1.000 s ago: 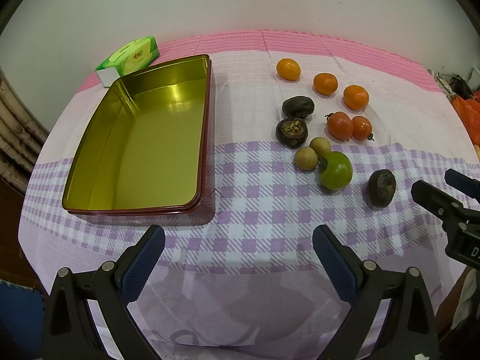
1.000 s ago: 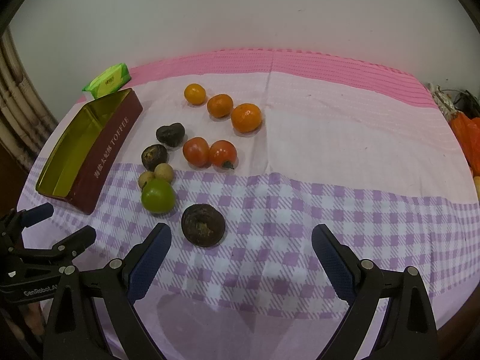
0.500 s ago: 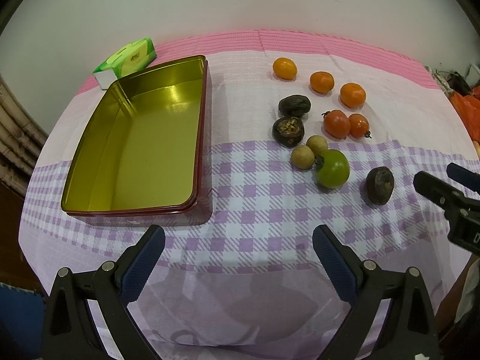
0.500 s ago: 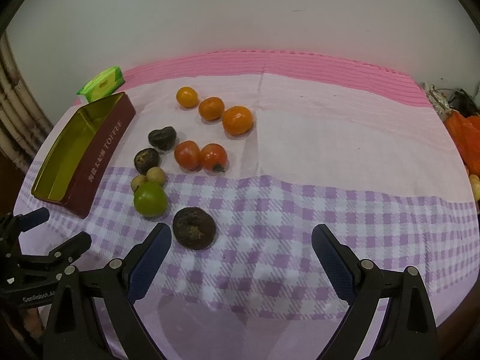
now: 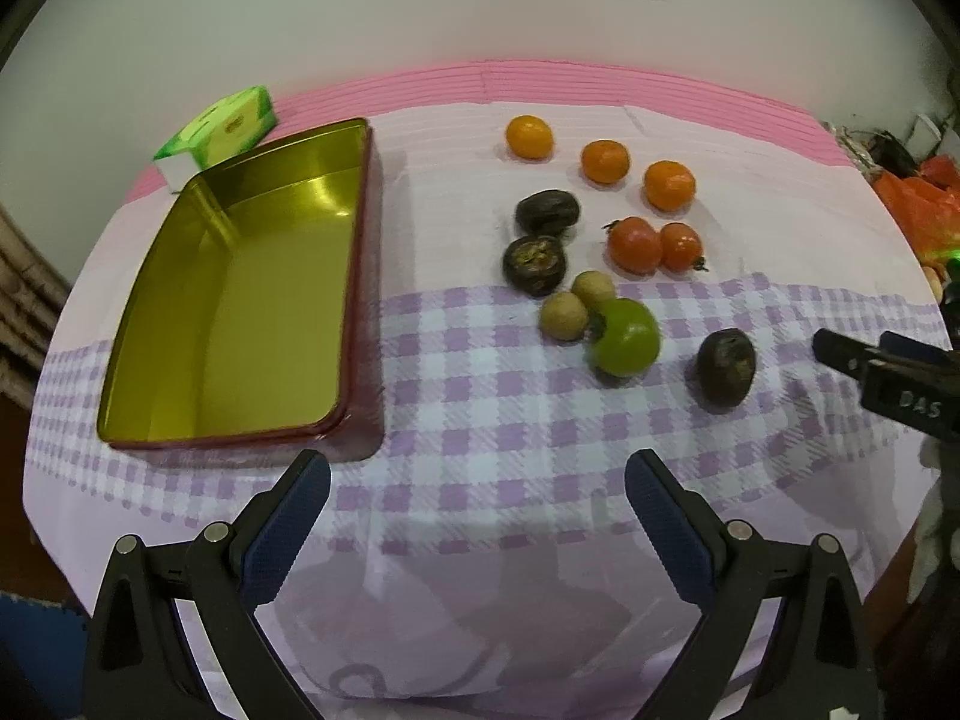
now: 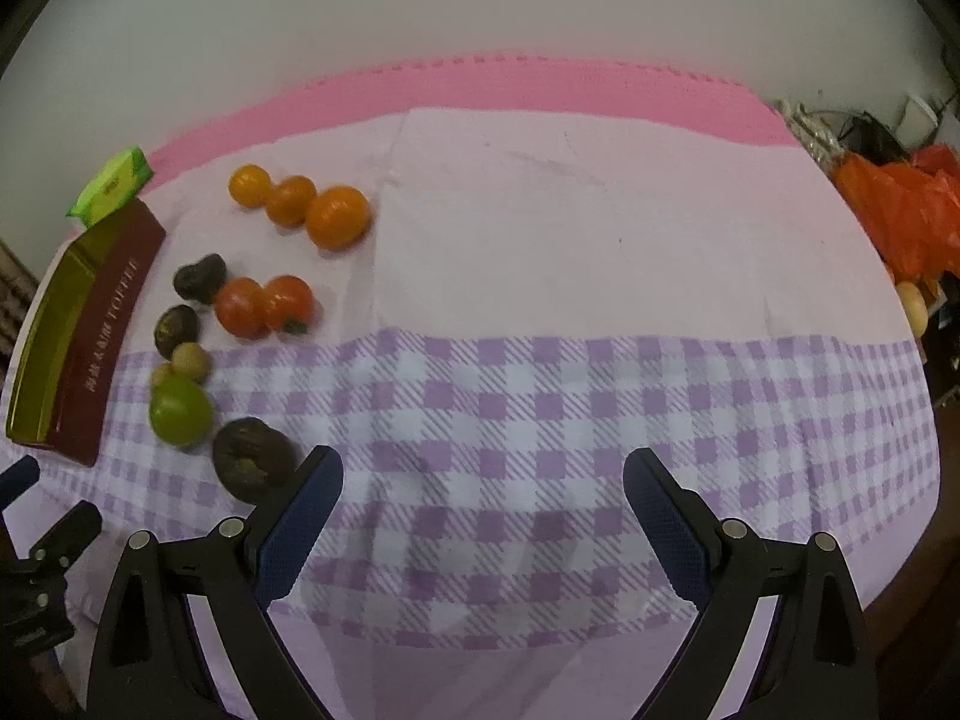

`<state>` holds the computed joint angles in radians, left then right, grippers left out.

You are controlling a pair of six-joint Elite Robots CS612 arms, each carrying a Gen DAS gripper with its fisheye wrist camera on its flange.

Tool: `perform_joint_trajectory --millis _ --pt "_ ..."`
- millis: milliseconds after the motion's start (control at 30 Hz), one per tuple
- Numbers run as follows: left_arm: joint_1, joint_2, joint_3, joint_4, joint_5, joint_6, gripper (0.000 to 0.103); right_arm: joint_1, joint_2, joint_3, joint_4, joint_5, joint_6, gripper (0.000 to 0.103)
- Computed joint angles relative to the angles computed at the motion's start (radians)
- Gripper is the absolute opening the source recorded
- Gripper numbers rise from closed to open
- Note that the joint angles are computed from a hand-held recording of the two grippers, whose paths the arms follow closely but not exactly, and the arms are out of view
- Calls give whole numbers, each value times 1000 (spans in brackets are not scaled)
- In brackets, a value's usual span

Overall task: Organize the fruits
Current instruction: 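Reach the left gripper to the green fruit and close on it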

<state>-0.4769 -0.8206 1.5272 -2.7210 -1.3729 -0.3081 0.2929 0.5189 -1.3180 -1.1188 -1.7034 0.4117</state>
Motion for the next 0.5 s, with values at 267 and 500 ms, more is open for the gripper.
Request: perform_joint_trajectory --millis 267,500 --pt "8 32 -67 49 -70 44 89 4 3 17 18 -18 -60 94" --pt "27 70 -147 139 -180 18 79 -1 3 23 30 4 -42 94"
